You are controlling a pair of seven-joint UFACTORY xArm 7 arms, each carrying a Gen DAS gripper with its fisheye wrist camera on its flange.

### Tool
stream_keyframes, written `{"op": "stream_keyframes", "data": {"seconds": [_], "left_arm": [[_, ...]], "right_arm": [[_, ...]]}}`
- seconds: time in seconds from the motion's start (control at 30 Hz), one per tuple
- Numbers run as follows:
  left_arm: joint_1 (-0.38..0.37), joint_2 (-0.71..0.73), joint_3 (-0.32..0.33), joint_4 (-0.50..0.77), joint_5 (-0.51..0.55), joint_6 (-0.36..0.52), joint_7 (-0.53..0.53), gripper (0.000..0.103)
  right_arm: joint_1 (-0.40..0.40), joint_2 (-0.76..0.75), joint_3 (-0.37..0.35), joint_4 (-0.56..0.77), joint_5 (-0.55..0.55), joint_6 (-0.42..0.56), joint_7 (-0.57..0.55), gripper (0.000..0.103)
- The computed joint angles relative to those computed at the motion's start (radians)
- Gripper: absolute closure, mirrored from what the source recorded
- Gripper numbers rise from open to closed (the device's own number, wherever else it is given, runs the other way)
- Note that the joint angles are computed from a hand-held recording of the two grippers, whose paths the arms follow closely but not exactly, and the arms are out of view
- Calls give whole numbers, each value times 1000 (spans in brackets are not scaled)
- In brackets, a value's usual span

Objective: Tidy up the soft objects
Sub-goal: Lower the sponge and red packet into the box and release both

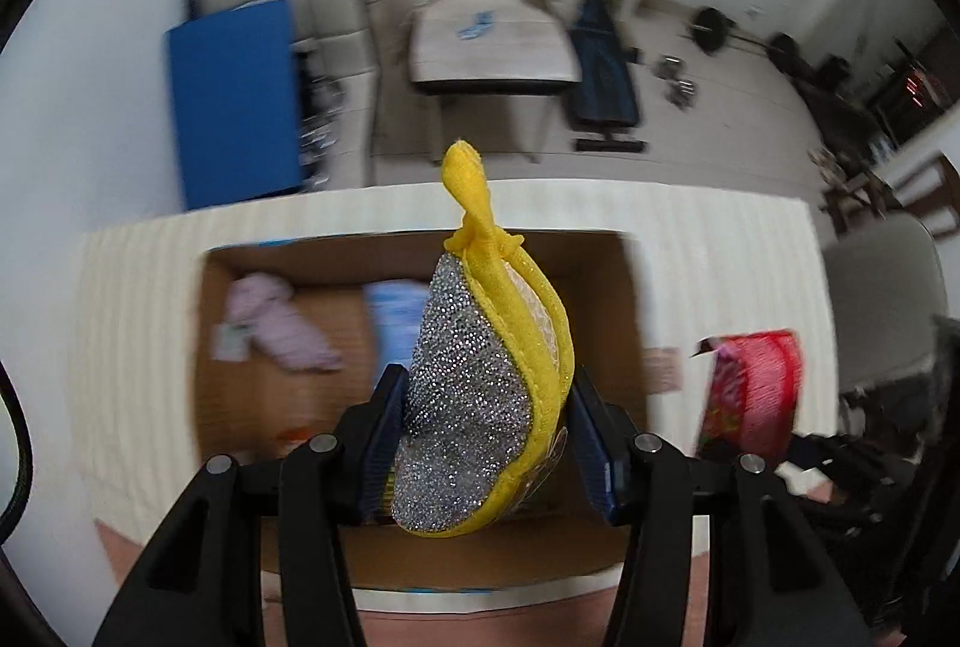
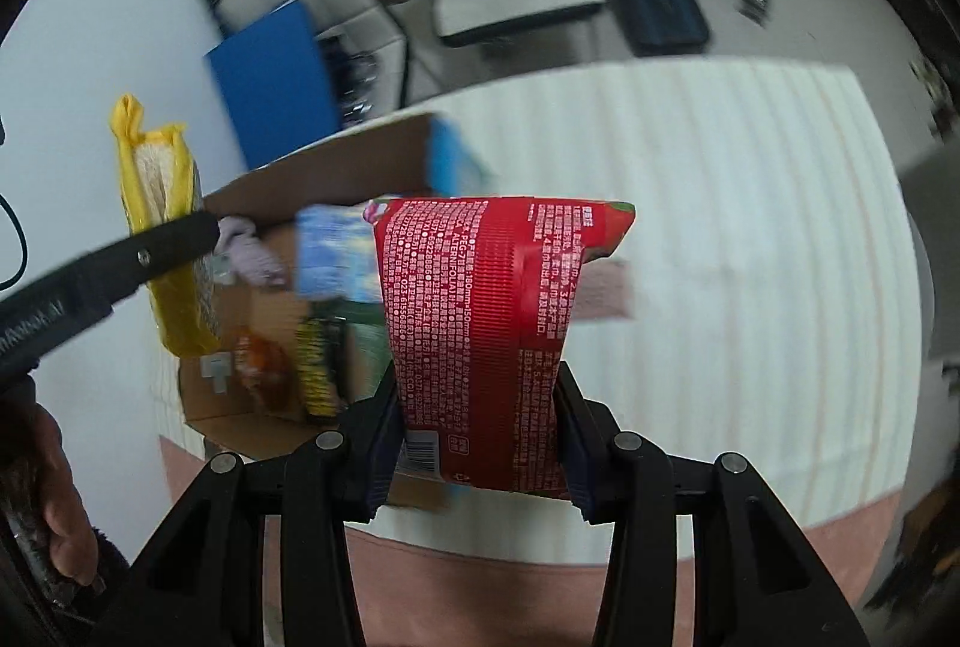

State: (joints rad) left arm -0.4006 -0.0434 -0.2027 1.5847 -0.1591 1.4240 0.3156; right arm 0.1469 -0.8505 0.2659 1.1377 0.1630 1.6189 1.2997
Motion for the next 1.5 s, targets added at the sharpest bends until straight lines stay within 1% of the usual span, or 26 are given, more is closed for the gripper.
{"op": "stream_keyframes", "data": {"seconds": [0.03, 0.13, 0.17, 0.2, 0.23, 0.27, 0.3, 0.33, 0.43, 0.5, 0.6, 0.67, 0.7, 0.77, 0.8, 0.83, 0.87, 0.9, 0.97, 1.0, 1.03, 1.07, 1.2, 1.37, 1.43, 1.5], "left_arm": [[12, 11, 12, 2, 7, 1, 6, 54], [26, 83, 22, 28, 58, 0, -8, 54], [29, 112, 24, 45, 71, 11, -10, 54], [31, 146, 27, 63, 85, 23, -13, 54], [36, 151, 32, 62, 94, 34, -12, 54], [34, 173, 32, 73, 107, 38, -18, 54], [33, 190, 33, 74, 115, 42, -24, 54], [30, 210, 33, 80, 121, 50, -32, 54], [26, 256, 34, 99, 128, 73, -38, 54], [26, 267, 37, 97, 131, 75, -39, 54], [19, 301, 38, 119, 140, 76, -53, 51], [9, 326, 40, 151, 159, 108, -70, 50], [7, 352, 41, 187, 156, 144, -77, 49], [11, 387, 43, 240, 128, 196, -89, 44], [15, 388, 45, 249, 115, 201, -97, 35], [19, 379, 45, 246, 109, 196, -90, 26], [18, 369, 46, 239, 116, 187, -85, 21], [17, 358, 47, 231, 126, 179, -80, 17], [19, 350, 48, 230, 127, 176, -75, 16], [22, 344, 49, 232, 124, 179, -75, 14], [24, 342, 49, 235, 120, 179, -76, 10], [28, 337, 50, 232, 114, 176, -75, 8], [39, 296, 50, 199, 108, 148, -63, 8], [55, 201, 47, 103, 92, 85, -28, 6], [66, 145, 49, 41, 76, 55, -13, 4], [79, 71, 54, -46, 64, 5, 10, 0]], "right_arm": [[-4, 55, 30, 52, -2, 4, 8, 55], [0, 197, 25, 123, -44, 5, -49, 55], [9, 210, 17, 107, -51, 5, -64, 55], [17, 236, 29, 88, -56, -11, -61, 55], [4, 288, 36, 109, -63, 4, -83, 55], [32, 297, 20, 99, -74, 16, -77, 55], [41, 306, 13, 89, -81, 26, -83, 55], [35, 347, 17, 107, -92, 49, -93, 55], [64, 380, -2, 89, -110, 79, -94, 55], [72, 404, -8, 65, -122, 64, -96, 55], [81, 454, -10, 80, -146, 76, -79, 55], [87, 481, -14, 85, -163, 76, -67, 55], [89, 498, -17, 98, -170, 92, -61, 55], [94, 527, -29, 116, -173, 113, -61, 43], [97, 525, -36, 118, -164, 105, -56, 39], [98, 526, -42, 110, -165, 85, -59, 23], [101, 531, -42, 121, -173, 91, -58, 7], [105, 542, -34, 148, -198, 113, -59, 4], [110, 541, -34, 154, -215, 112, -58, 4], [108, 530, -39, 141, -214, 99, -51, 4], [107, 509, -44, 126, -207, 82, -42, 4], [105, 494, -46, 117, -204, 76, -38, 4], [101, 444, -43, 85, -189, 57, -27, 4], [96, 379, -31, 15, -153, -7, 3, 0], [100, 360, -21, -6, -135, -32, 19, 0], [107, 345, -6, -19, -122, -49, 37, 0]]}}
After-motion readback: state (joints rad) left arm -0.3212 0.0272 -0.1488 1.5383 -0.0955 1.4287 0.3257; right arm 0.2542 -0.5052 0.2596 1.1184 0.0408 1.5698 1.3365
